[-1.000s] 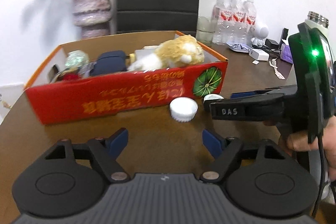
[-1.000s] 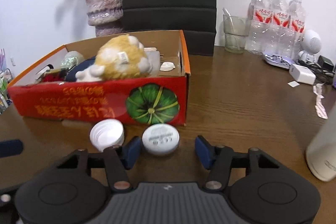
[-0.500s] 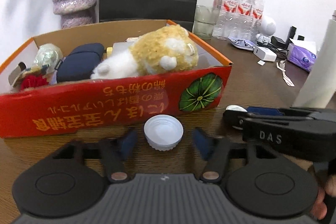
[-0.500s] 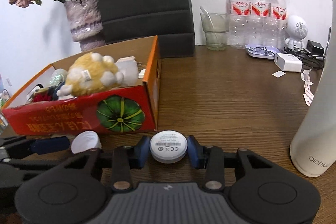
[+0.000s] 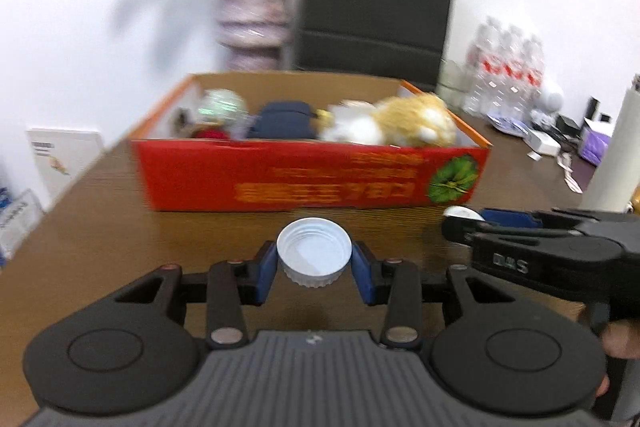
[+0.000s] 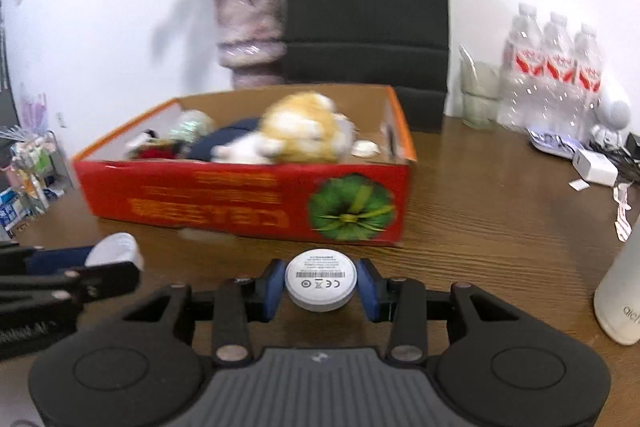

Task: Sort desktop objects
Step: 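Grasp the white bottle cap with the left tool while the right tool holds the lid, then lower the cap and lid into the box and open both tools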

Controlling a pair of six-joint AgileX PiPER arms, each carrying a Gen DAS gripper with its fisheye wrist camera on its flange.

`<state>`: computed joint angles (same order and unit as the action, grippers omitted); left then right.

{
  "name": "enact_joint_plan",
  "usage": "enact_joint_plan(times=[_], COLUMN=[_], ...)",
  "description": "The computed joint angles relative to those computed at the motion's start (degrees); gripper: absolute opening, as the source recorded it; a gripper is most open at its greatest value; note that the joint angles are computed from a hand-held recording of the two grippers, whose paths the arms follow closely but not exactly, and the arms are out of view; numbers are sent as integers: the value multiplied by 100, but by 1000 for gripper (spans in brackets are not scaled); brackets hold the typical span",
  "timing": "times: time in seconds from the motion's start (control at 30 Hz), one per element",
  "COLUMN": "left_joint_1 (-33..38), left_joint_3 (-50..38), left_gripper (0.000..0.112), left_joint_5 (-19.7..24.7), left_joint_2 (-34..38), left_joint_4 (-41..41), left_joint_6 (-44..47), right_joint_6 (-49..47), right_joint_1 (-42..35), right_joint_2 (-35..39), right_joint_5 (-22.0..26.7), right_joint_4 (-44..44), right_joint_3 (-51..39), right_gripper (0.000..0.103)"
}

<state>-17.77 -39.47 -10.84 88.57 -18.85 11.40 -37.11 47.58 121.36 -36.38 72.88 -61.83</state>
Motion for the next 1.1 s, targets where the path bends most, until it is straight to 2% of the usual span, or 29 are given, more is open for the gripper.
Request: enact_joint_plan(times=[0.27, 0.37, 0.47, 0.63, 0.7, 0.97, 1.1], left_joint_1=[440, 514, 497, 640, 768, 1251, 1326], left_joint_3=[1193, 1567, 1886, 2233, 2237, 1724, 911], left_gripper=[41, 41, 41, 41, 41, 41, 41], left_joint_5=[-268, -356, -396, -389, -420, -670, -683], left_joint_2=[-1148, -1477, -1844, -2297, -2349, -1957, -1598], left_joint_4=[128, 831, 1191, 2732, 3494, 4887, 5003], left_joint_6=[-51, -609, -865, -2184, -2865, -4106, -4078], right_joint_6=[444, 154, -177, -222, -251, -376, -669], right_joint_1=[1320, 1747, 2134, 2540, 2621, 2419, 2016], right_joint_2=[-173, -153, -61, -54, -41, -233, -711], right_joint_5=[-934, -1350, -1761, -2082, -2160, -2156, -2162], right_joint_4=[596, 1148, 1698, 2104, 2200, 2107, 1816], right_joint_3=[209, 143, -5, -70, -111, -37, 137], right_gripper=[38, 38, 38, 38, 38, 38, 38])
